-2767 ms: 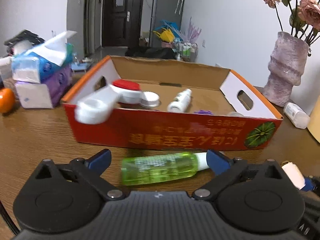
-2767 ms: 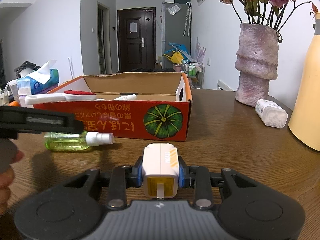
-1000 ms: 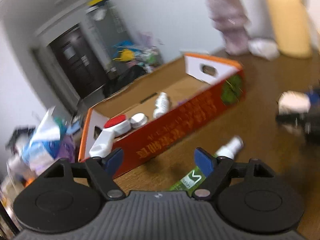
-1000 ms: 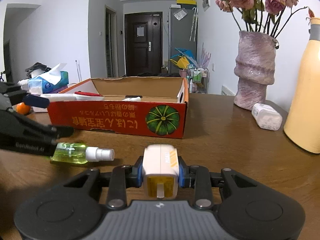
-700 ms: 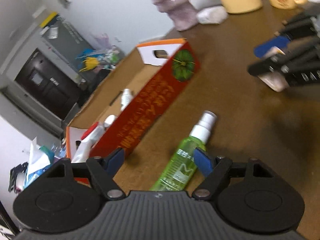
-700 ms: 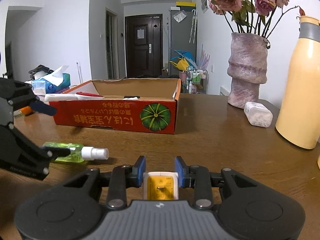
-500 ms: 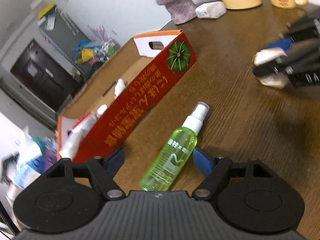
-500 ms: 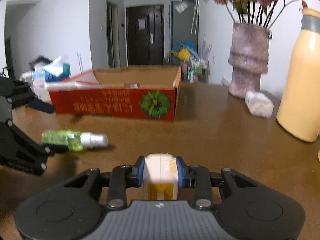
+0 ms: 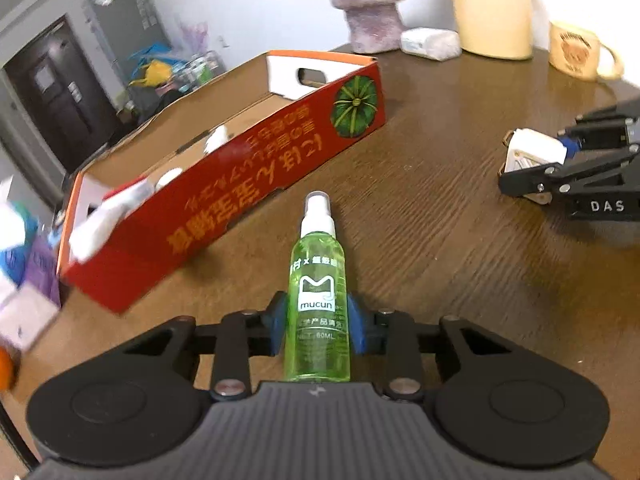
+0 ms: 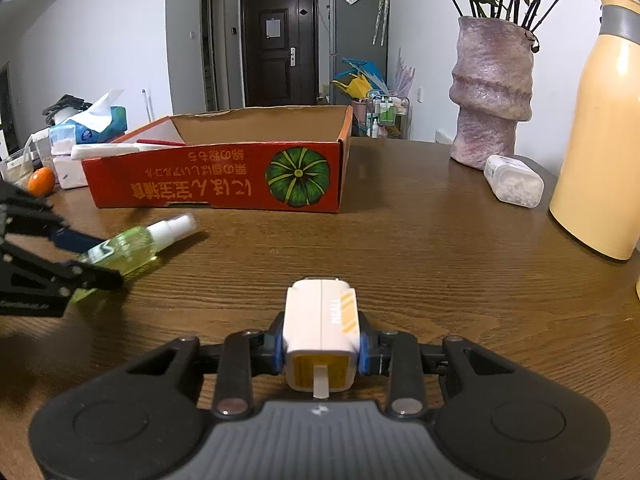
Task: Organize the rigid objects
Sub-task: 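Lift the spray bottle upright with the left tool while the right tool holds the adapter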
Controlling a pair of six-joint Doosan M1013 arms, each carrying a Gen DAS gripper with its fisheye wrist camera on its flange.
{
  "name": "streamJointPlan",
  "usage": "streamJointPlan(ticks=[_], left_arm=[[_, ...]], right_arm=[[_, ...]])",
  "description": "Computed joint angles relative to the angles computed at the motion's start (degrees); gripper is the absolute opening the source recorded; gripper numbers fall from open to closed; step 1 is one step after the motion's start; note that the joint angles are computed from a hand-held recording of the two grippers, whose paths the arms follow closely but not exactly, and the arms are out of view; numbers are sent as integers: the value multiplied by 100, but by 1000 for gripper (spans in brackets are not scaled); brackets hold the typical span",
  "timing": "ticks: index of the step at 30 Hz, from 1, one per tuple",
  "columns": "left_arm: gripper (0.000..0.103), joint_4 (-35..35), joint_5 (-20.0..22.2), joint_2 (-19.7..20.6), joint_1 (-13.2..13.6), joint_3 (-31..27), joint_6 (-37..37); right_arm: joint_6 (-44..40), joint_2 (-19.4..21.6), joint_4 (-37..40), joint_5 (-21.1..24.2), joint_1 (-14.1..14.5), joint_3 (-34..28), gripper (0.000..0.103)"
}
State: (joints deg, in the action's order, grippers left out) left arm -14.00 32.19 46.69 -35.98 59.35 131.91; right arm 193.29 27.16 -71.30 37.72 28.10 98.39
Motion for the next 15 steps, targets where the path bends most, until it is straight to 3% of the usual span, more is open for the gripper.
streamJointPlan(ticks=[7, 15], left_arm=[[32, -194, -172, -137, -9, 278, -795], [36, -861, -481, -86, 13, 345, -1131]], right_arm=[[-38, 32, 53, 95, 41, -57, 31], [-97, 52, 113, 149, 50, -96, 31]])
